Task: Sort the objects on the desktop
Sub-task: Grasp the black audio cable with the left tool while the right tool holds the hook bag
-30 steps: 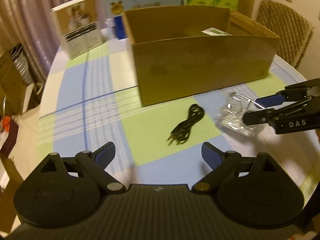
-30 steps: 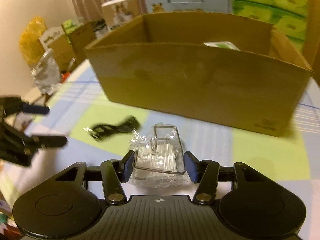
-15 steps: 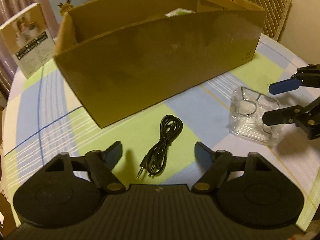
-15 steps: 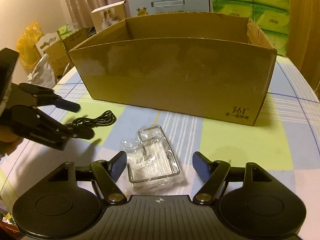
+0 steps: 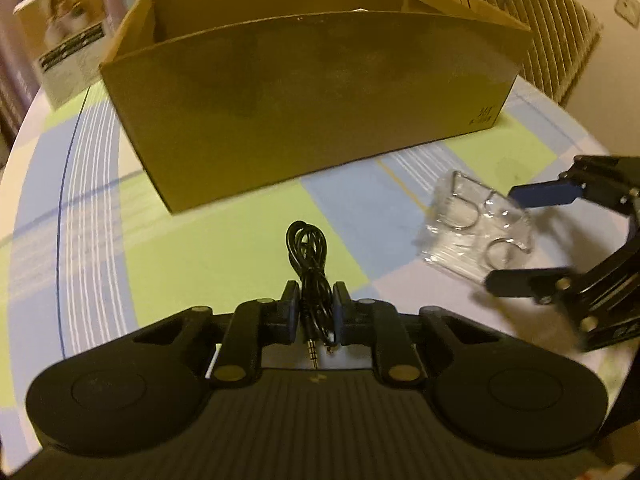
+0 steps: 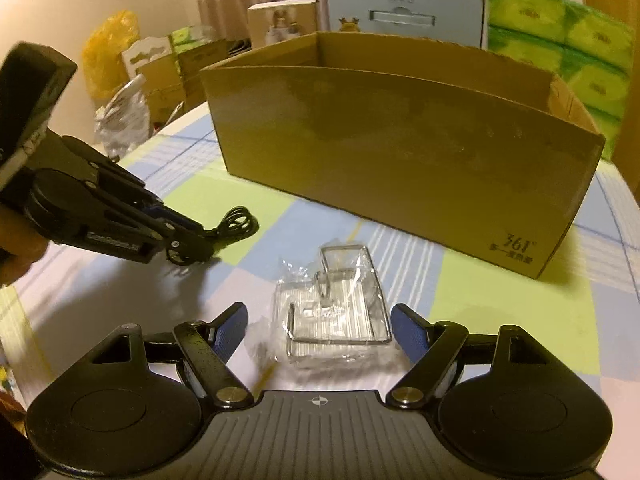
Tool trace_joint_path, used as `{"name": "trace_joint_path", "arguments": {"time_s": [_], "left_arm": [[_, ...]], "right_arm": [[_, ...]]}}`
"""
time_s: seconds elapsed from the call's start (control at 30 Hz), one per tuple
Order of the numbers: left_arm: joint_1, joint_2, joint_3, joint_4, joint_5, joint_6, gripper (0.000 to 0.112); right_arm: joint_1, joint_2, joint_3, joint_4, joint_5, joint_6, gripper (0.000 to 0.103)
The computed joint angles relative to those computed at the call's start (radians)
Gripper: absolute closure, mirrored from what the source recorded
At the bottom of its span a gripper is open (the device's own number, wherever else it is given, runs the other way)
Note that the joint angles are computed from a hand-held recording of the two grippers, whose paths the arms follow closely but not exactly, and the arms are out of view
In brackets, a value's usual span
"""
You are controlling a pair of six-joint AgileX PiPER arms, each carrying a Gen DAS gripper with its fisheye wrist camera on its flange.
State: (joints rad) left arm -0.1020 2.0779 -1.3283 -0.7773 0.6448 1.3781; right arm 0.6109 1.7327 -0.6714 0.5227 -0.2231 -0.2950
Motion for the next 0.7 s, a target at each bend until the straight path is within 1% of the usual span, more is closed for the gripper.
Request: {"name": "trace_joint_path", "arguments": {"time_s": [0.03, 0.13, 0.17, 0.23, 0.3, 0.37, 0.43, 0.5, 0.53, 0.57, 0.6, 0.63, 0.7], "left_arm": [[0.001, -0.015, 0.028, -0.019, -0.011, 0.012, 0.099], [0.005, -0.054, 0.103, -0.082, -0.032, 0.036, 0.099], [0.004, -0.065, 0.123, -0.098, -0.04, 0.041, 0.099], [0.006, -0.091, 0.168, -0.141, -0.06, 0.081, 0.099], [0.014, -0.106, 0.193, -0.176, -0.064, 0.113, 0.098], [0.014, -0.113, 0.212, -0.202, -0.074, 0.143, 0.097], [0.012, -0.122, 0.239, -0.239, -0.095, 0.198, 0.093], [0.011, -0.123, 0.258, -0.269, -0.112, 0.239, 0.078], [0.01, -0.124, 0.27, -0.303, -0.125, 0.273, 0.074], [0.012, -0.124, 0.28, -0.333, -0.133, 0.301, 0.068], [0.01, -0.123, 0.284, -0.345, -0.141, 0.309, 0.065], [0.007, -0.123, 0.289, -0.356, -0.152, 0.318, 0.065], [0.002, -0.123, 0.296, -0.371, -0.165, 0.333, 0.065]], "right_arm": [[0.001, 0.003, 0.0, 0.027, -0.003, -0.025, 0.027], [-0.005, 0.016, 0.003, 0.021, -0.023, -0.009, 0.027], [-0.011, 0.021, 0.003, -0.001, -0.028, 0.016, 0.027], [-0.027, 0.034, 0.001, -0.097, -0.028, 0.105, 0.028], [-0.03, 0.049, -0.001, -0.134, -0.041, 0.129, 0.029], [-0.037, 0.055, 0.001, -0.2, -0.048, 0.186, 0.041], [-0.039, 0.066, -0.003, -0.192, -0.053, 0.184, 0.045], [-0.044, 0.065, 0.002, -0.222, -0.06, 0.224, 0.047], [-0.046, 0.066, 0.006, -0.236, -0.067, 0.239, 0.049], [-0.046, 0.067, 0.009, -0.227, -0.074, 0.232, 0.049], [-0.043, 0.066, 0.013, -0.215, -0.08, 0.223, 0.05], [-0.035, 0.065, 0.015, -0.178, -0.085, 0.191, 0.05], [-0.015, 0.062, 0.02, -0.068, -0.097, 0.098, 0.05]]}}
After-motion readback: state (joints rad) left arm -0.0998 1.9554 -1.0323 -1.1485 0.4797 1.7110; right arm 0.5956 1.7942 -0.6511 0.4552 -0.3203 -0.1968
